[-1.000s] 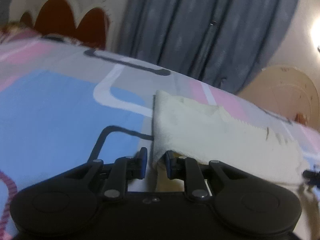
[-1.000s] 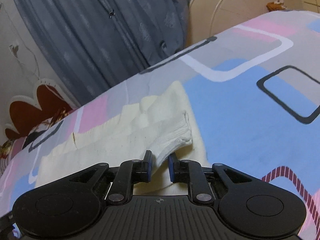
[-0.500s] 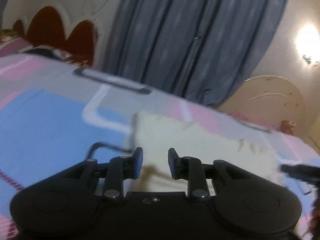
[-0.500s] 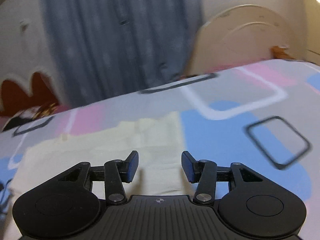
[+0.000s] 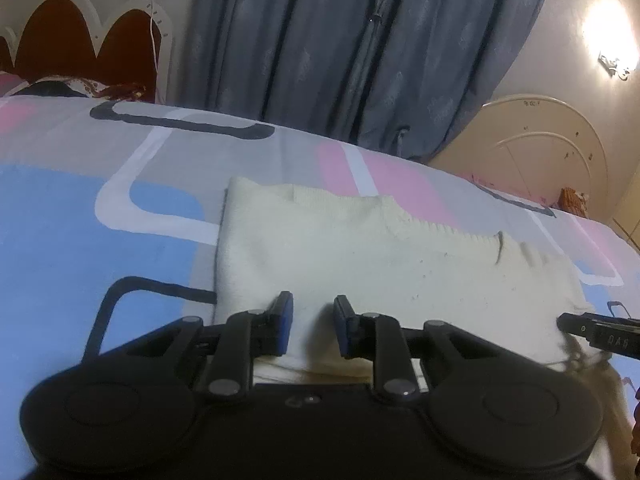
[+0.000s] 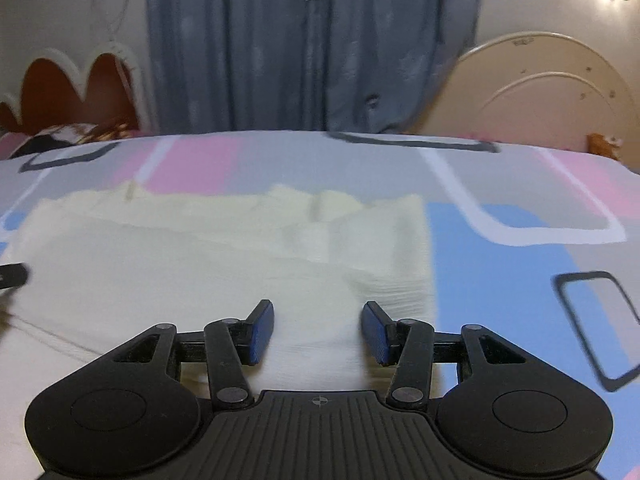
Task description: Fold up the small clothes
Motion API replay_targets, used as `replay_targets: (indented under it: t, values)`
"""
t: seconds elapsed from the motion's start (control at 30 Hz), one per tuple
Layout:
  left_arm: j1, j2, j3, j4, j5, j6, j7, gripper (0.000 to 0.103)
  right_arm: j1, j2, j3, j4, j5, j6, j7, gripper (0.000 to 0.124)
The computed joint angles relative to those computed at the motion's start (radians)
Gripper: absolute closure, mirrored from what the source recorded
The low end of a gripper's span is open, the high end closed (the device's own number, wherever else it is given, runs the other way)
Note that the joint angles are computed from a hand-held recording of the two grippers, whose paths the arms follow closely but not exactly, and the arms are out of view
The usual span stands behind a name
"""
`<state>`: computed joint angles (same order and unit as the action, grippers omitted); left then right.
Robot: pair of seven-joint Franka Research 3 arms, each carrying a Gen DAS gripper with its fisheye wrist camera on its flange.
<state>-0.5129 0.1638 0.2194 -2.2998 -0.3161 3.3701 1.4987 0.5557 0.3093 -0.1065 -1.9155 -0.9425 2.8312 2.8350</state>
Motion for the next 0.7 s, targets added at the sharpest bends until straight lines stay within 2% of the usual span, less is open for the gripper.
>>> replay_targets:
  t: [0.03,0.07,0.1,0.17,0.23,0.33,0.37,0.4,0.47,0.53,0.63,0.7]
  values:
    - [-0.037,-0.004,0.03,0.007,-0.039,-0.017,0.025,0.08,0.0,-0.004,0.0,-0.004,0.002,-0.005,-0.004,0.076]
    - [-0.108,-0.002,0.093,0.018,-0.085,-0.029,0.056,0.078,-0.001,-0.006,0.005,-0.001,0.009,-0.016,-0.016,0.076]
    - [-0.157,-0.002,0.142,0.02,-0.061,-0.029,0.037,0.072,0.0,-0.008,0.006,0.001,0.009,-0.017,-0.013,0.076]
    - [-0.187,0.011,0.168,0.047,-0.033,-0.041,0.033,0.07,-0.002,-0.009,0.001,0.003,-0.005,0.041,0.027,0.076]
    - [-0.192,0.032,0.17,0.083,0.0,-0.074,0.012,0.066,-0.009,0.016,0.022,0.039,0.04,0.049,-0.043,0.076]
    - [-0.297,0.086,0.282,0.145,0.033,-0.145,-0.056,0.06,-0.012,0.069,0.047,0.108,0.148,0.046,-0.168,0.076]
    - [-0.348,0.106,0.339,0.157,0.053,-0.157,-0.087,0.058,-0.015,0.089,0.055,0.129,0.187,0.047,-0.2,0.076]
    - [-0.367,0.122,0.363,0.171,0.073,-0.173,-0.103,0.056,-0.011,0.109,0.056,0.155,0.217,0.041,-0.222,0.076]
    - [-0.378,0.129,0.38,0.174,0.113,-0.179,-0.117,0.054,-0.001,0.142,0.051,0.189,0.266,0.013,-0.265,0.076]
    - [-0.344,0.117,0.348,0.167,0.14,-0.182,-0.116,0.054,0.046,0.143,-0.003,0.188,0.247,-0.004,-0.25,0.076]
    - [-0.329,0.09,0.34,0.139,0.181,-0.177,-0.137,0.054,0.102,0.112,-0.072,0.155,0.214,-0.045,-0.187,0.076]
    - [-0.358,0.072,0.375,0.117,0.222,-0.178,-0.162,0.054,0.102,0.08,-0.073,0.119,0.203,-0.071,-0.148,0.076]
